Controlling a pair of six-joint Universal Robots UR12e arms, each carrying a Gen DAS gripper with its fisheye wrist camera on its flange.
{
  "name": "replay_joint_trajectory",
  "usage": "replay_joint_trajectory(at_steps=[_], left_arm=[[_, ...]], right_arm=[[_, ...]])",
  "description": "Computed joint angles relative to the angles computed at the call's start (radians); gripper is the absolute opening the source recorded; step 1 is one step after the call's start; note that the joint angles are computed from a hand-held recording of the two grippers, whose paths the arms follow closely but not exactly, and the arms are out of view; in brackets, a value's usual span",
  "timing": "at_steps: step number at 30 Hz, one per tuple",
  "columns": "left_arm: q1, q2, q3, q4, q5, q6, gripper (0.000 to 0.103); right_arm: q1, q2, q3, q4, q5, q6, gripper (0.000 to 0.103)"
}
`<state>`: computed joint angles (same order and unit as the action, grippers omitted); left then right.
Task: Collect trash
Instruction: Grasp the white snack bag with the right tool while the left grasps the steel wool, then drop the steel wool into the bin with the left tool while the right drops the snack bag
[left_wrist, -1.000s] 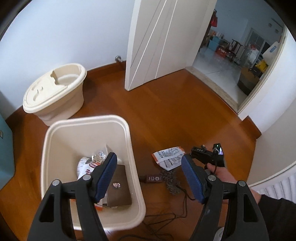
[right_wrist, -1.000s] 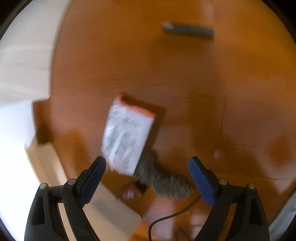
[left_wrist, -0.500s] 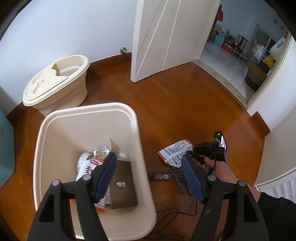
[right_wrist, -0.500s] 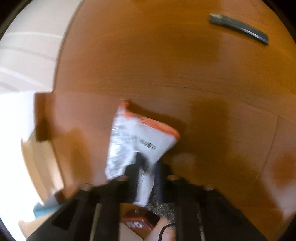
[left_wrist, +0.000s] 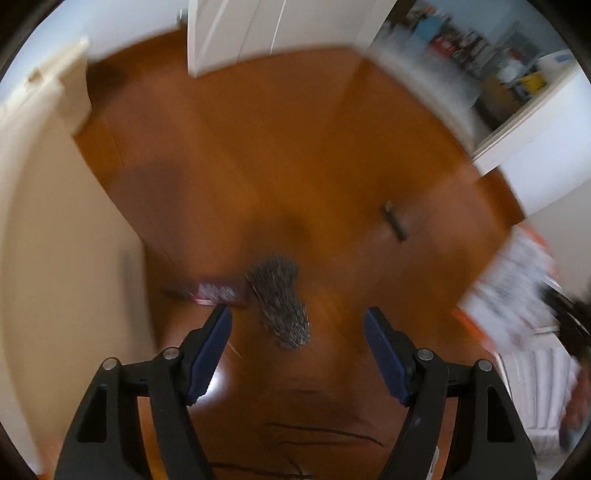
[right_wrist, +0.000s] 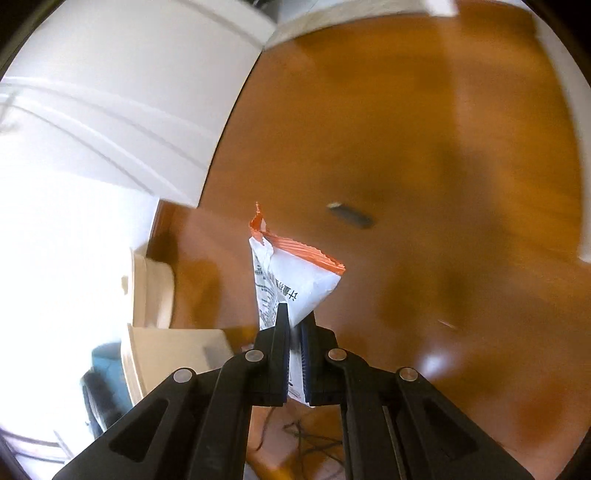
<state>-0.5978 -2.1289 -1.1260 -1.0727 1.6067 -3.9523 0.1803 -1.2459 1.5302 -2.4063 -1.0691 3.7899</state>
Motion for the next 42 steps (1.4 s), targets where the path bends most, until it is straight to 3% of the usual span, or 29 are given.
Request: replay_joint_trajectory(at_steps=[6, 11, 16, 19, 20, 21, 22, 23, 26, 29, 35, 39, 42], left_arm=[[-0.008, -0.102, 0.056, -0.082, -0.007, -0.055, 0.073], [-0.021, -0.166, 0.109, -0.177, 0.045, -0.05, 0.073], [-0.022, -0.208, 0.15, -0.201, 0.079, -0.034, 0.073], [-0.026, -0.215, 0.148, -0.169, 0.116, -0.02, 0.073], [-0.028, -0.212, 0.14, -0.15, 0.131, -0.013, 0.072], [-0.03, -0.212, 0.139, -0.146, 0.139, -0.01, 0.061], [-0.032, -0.206, 0.13, -0.134, 0.148, -0.001, 0.051], [-0.034, -0.198, 0.119, -0.126, 0.146, 0.006, 0.034], [-0.024, -0.175, 0.085, -0.111, 0.087, 0.021, 0.025], [-0.015, -0.153, 0.065, -0.104, 0.074, 0.044, 0.021], [-0.025, -0.021, 0.016, 0.008, 0.117, 0.104, 0.021], [-0.035, 0.104, -0.012, 0.077, 0.221, 0.13, 0.021], [-0.028, 0.182, -0.055, 0.072, 0.308, 0.134, 0.021]], right_arm=[[-0.036, -0.122, 0.224, -0.187, -0.006, 0.032, 0.006], [-0.053, -0.118, 0.315, -0.329, 0.046, 0.074, 0.006], [-0.05, -0.125, 0.348, -0.344, 0.027, 0.038, 0.006], [-0.051, -0.136, 0.366, -0.34, 0.015, 0.039, 0.006], [-0.054, -0.142, 0.373, -0.337, 0.012, 0.043, 0.006], [-0.055, -0.148, 0.379, -0.333, 0.006, 0.046, 0.006], [-0.057, -0.154, 0.387, -0.333, 0.0, 0.051, 0.006], [-0.058, -0.16, 0.394, -0.336, -0.004, 0.061, 0.006], [-0.053, -0.172, 0.401, -0.329, -0.017, 0.066, 0.006], [-0.049, -0.175, 0.393, -0.317, -0.018, 0.062, 0.006], [-0.024, -0.19, 0.321, -0.21, -0.066, -0.029, 0.006], [0.005, -0.208, 0.218, -0.141, -0.092, -0.094, 0.006], [0.03, -0.215, 0.13, -0.095, -0.087, -0.124, 0.006]])
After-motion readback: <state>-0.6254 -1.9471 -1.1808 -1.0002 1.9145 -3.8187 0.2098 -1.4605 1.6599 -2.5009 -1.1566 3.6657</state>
